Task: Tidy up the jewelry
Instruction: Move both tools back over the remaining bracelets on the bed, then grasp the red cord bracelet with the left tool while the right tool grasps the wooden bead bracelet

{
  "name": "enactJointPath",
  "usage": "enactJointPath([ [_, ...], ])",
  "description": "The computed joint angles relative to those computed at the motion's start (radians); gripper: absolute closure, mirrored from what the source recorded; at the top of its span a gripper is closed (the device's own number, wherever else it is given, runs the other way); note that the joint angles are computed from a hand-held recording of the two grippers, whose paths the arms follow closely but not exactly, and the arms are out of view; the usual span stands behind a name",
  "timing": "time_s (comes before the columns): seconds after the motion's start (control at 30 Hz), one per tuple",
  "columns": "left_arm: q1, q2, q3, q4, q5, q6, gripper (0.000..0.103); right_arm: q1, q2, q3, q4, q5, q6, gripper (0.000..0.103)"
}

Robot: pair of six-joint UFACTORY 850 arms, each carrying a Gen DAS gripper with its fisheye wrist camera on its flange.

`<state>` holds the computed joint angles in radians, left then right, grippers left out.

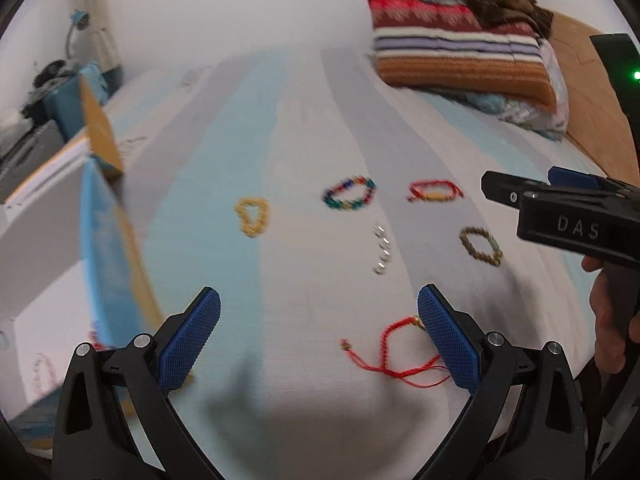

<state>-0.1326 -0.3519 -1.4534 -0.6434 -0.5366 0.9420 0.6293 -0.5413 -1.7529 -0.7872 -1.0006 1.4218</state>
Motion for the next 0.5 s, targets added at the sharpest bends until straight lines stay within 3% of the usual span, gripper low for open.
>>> enactJointPath([
  [0.5, -0.037, -0.080, 0.040, -0.021, 0.006, 0.060, 0.009, -0.084, 0.021, 0.183, 0.093, 0.140, 0.026, 0.008],
])
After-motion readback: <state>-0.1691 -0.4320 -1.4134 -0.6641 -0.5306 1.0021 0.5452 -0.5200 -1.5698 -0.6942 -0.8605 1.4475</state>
